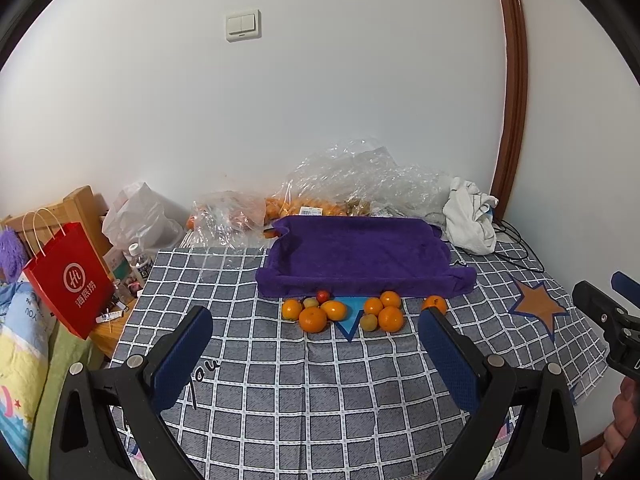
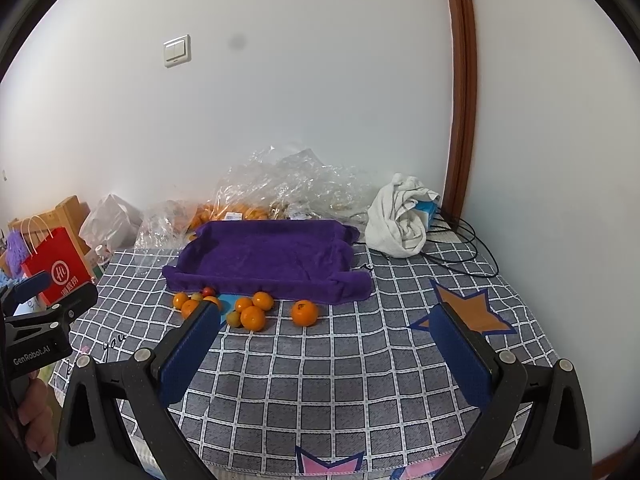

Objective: Organize fruits

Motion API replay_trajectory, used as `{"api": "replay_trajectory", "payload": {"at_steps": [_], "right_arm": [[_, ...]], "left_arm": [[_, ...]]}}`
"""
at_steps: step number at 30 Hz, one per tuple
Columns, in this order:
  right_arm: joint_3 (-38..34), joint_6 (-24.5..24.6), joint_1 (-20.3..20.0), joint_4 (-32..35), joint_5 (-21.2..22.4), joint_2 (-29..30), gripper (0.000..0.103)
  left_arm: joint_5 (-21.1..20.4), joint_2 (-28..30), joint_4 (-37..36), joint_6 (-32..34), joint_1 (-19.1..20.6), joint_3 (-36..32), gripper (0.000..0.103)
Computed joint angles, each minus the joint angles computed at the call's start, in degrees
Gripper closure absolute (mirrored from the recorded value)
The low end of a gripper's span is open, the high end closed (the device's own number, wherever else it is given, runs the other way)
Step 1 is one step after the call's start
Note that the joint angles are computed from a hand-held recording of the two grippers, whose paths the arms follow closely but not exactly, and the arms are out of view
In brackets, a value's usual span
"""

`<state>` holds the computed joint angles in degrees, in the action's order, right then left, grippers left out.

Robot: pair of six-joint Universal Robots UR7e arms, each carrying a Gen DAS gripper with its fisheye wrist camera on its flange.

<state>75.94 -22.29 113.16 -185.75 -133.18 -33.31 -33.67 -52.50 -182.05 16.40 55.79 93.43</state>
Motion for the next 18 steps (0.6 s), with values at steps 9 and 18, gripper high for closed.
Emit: {"api": "replay_trajectory", "payload": {"at_steps": [9, 18], "right_arm": [[-0.27, 0.32, 0.08, 0.55, -0.41, 0.25, 0.000], [-0.06, 0.18, 0.01, 0.61, -0.50, 0.31, 0.000]], "left_arm": [[-0.25, -0.27, 0.53, -0.58, 0.14, -0.11, 0.000], [-0.40, -0.32, 0.54, -0.86, 0.23, -0.05, 0.000]]}}
